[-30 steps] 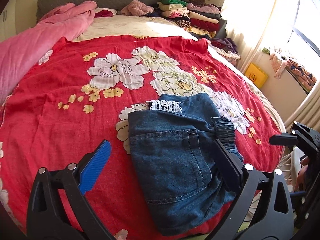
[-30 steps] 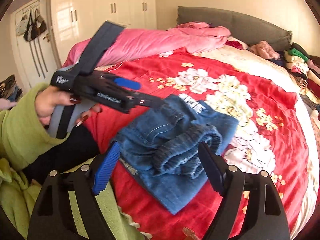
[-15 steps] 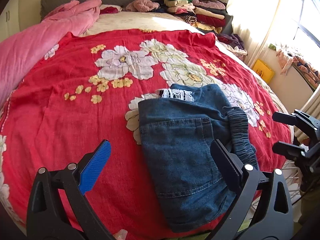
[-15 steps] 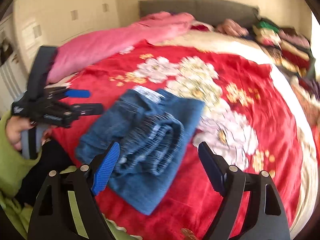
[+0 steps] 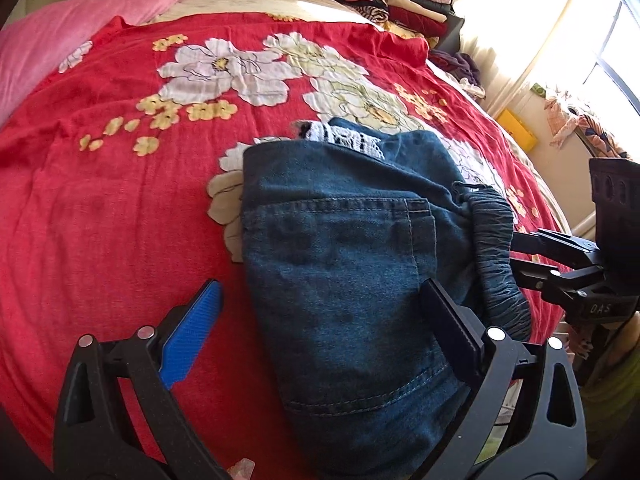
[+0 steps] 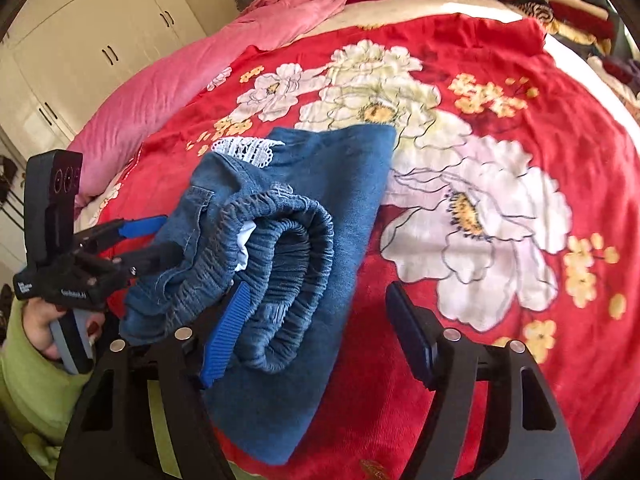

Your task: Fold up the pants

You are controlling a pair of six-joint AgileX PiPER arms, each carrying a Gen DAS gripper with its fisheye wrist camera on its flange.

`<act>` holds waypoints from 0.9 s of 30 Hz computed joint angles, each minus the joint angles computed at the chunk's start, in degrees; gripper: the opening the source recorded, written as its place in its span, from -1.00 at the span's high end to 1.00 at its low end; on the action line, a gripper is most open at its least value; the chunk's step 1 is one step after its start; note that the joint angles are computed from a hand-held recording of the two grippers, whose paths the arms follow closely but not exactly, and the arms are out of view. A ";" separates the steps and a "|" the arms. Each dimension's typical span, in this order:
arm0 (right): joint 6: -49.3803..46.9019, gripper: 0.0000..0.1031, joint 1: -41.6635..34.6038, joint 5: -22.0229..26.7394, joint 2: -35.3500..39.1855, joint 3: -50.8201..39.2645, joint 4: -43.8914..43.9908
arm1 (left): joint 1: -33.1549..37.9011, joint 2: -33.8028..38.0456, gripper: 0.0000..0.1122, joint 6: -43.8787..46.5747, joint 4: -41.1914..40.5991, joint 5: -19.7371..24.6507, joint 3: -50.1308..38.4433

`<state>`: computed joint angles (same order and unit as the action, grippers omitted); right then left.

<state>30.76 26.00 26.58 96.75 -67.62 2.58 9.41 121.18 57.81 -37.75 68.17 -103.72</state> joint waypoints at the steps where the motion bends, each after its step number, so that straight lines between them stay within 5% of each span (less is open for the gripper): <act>1: -3.26 -0.34 -0.67 -0.62 0.53 -0.08 3.47 | -0.17 0.13 -0.57 -0.01 -0.21 0.10 0.11; 6: -12.71 -0.34 -1.47 -2.89 3.38 -1.11 11.55 | -0.54 1.01 -0.17 -0.46 -2.35 0.46 0.23; 9: -16.86 0.29 -1.33 -4.34 3.81 -1.69 14.70 | -0.73 1.10 0.12 -0.75 -3.02 0.72 -0.10; 12: -7.60 0.52 1.15 -4.60 2.59 -3.70 3.31 | -0.70 0.08 0.31 -0.73 -3.69 0.21 -0.24; 16: -0.77 0.53 3.46 -1.48 2.98 -8.90 -8.84 | -0.64 -0.92 0.32 -0.78 -5.46 0.92 -3.07; 25: 0.98 0.53 1.41 1.44 7.72 -17.75 -13.96 | -2.51 2.67 0.32 -4.53 -5.21 -2.80 -12.70; 27: 2.31 0.39 1.09 2.94 9.28 -18.62 -15.39 | -3.60 3.73 0.31 -5.53 -2.79 -5.40 -12.91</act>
